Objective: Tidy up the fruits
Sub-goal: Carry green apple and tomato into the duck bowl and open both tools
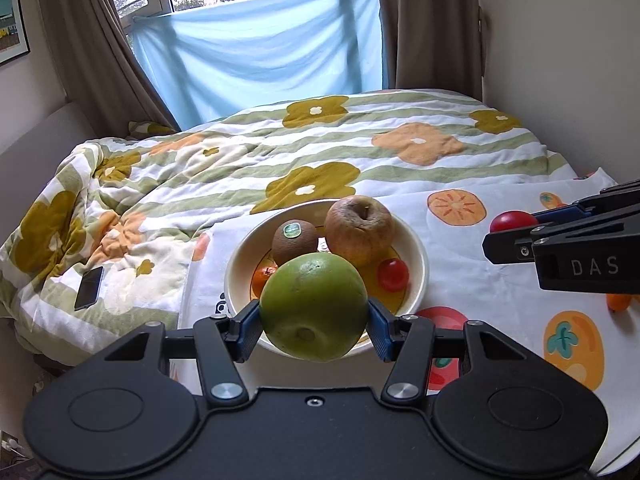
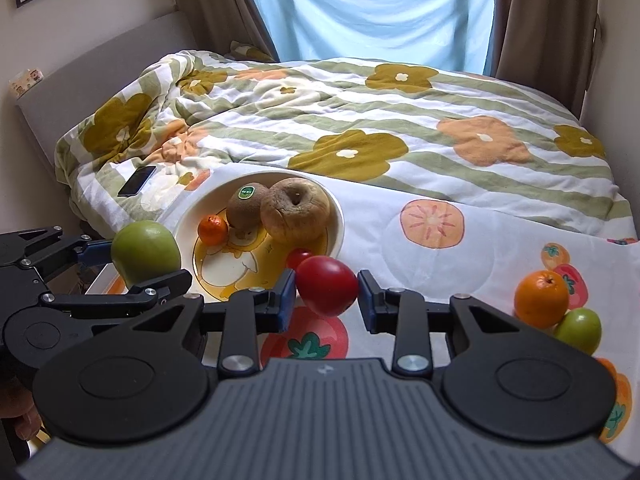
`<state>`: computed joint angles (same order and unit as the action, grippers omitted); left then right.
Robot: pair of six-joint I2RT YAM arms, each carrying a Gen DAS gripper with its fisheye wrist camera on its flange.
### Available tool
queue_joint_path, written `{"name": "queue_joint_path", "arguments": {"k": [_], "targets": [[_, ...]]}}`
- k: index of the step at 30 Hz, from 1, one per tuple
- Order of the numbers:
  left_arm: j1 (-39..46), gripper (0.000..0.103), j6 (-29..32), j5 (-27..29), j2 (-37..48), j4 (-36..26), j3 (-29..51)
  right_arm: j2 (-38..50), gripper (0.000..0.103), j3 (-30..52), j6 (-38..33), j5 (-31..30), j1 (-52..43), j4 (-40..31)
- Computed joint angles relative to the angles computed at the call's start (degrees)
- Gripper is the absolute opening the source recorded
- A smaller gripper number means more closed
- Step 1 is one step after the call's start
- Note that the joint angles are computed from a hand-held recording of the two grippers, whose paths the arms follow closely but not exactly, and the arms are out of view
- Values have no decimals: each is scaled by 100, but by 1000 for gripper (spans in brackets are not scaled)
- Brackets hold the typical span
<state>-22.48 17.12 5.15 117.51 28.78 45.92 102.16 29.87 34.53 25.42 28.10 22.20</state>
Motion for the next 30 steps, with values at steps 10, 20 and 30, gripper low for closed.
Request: {"name": "queue_joint_path", "arguments": {"k": [10, 20, 30], "targets": [[343, 58, 442, 256, 1201, -457, 1364, 1285, 48, 1171, 54, -267, -192, -66], [314, 59, 729, 294, 1772, -833, 2050, 1791, 48, 1596, 80, -426, -356, -131], [253, 79, 660, 266, 1773, -928, 2075, 1726, 48, 1511, 84, -454, -398, -112]]}}
